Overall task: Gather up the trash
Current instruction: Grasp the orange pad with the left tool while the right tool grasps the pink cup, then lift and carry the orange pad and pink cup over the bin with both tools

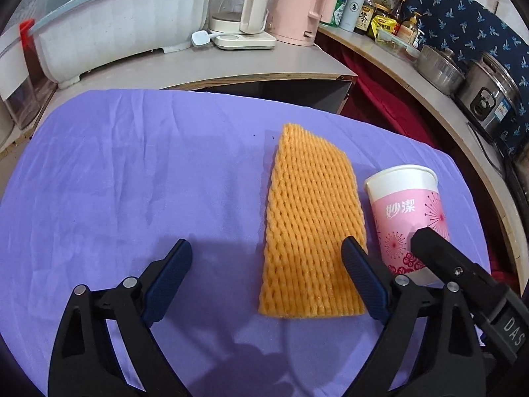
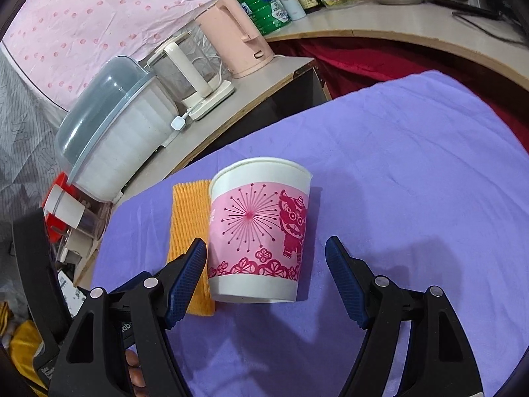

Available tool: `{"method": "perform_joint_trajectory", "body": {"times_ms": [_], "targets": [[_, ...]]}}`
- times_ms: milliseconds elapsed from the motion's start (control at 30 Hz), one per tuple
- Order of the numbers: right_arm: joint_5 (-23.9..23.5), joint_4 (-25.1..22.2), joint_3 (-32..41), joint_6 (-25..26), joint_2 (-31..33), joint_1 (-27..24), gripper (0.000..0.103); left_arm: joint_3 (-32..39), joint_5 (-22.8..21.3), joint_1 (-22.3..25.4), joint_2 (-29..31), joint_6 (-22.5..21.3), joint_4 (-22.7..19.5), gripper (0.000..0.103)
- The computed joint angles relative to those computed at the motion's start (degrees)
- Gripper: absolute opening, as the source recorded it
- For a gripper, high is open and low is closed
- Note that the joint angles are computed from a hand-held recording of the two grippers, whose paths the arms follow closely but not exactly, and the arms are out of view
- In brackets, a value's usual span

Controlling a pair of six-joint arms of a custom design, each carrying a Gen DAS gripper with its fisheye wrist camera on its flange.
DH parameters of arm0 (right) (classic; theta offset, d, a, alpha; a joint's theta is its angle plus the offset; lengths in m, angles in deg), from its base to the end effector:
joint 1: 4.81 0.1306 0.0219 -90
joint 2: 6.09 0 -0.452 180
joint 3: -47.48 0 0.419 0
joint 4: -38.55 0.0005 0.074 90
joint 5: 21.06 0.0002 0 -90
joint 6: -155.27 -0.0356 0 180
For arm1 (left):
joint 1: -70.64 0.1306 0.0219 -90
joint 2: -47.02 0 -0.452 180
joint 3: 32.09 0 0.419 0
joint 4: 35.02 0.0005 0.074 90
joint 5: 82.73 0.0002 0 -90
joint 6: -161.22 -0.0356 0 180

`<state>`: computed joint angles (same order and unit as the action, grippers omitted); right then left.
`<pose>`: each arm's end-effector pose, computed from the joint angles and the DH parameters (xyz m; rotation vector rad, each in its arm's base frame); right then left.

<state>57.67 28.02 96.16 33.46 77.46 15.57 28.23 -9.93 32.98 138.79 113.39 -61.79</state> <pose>0.3645 0.1423 0.2625 0.1450 2.4428 0.6578 0.3624 -0.2670 0.2718 -0.2079 2.5182 -0.1683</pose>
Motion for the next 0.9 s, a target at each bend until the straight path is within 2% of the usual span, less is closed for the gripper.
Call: {"method": "perform_joint_trajectory", "body": {"times_ms": [33, 133, 167, 200, 267, 333, 400, 733, 900], "targets": [[-1.04, 0.56, -0.13, -0.5, 0.44, -0.34, 0.071, 0.03, -0.2, -0.12, 0.08, -0.56, 0.25, 0.084], [-2.55, 1.79, -0.42, -1.17, 1.2, -0.79, 0.06, 0.01, -0.12, -0.55, 0.05, -1.77, 1.01, 0.069], [-2.3, 1.66, -0.37, -0.75, 1.29, -0.64, 0.051, 0.05, 0.58, -0.72, 0.02, -2.23, 1.42, 0.06], [-2.63, 1.45, -0.25, -0.34, 1.5, -0.61, 0.051, 0.06, 1.35, -0.81, -0.04, -2.54, 1.69, 0.049], [-2.51, 1.6, -0.58, -0.49, 1.04, -0.57, 0.051, 0.37, 3.44, -0.97, 0.02, -2.79, 1.81, 0.035], [-2.49, 1.51, -0.79, -0.47, 0.48, -0.53, 0.051, 0.8, 3.51, -1.52, 0.09, -2.69, 1.42, 0.027], [-1.86, 1.13, -1.22, -0.22, -0.87, -0.47, 0.051, 1.13, 3.5, -2.19, -0.09, -2.98, 0.93, 0.012], [0.89, -4.76, -5.03, 1.22, -13.06, -1.47, 0.051, 1.64, 0.82, -8.05, -4.48, -1.02, -1.81, 0.01], [3.2, -11.05, -7.62, 1.72, -22.81, -2.6, 0.051, 2.34, -1.83, -13.34, -6.65, 0.82, -4.7, 0.01]]}}
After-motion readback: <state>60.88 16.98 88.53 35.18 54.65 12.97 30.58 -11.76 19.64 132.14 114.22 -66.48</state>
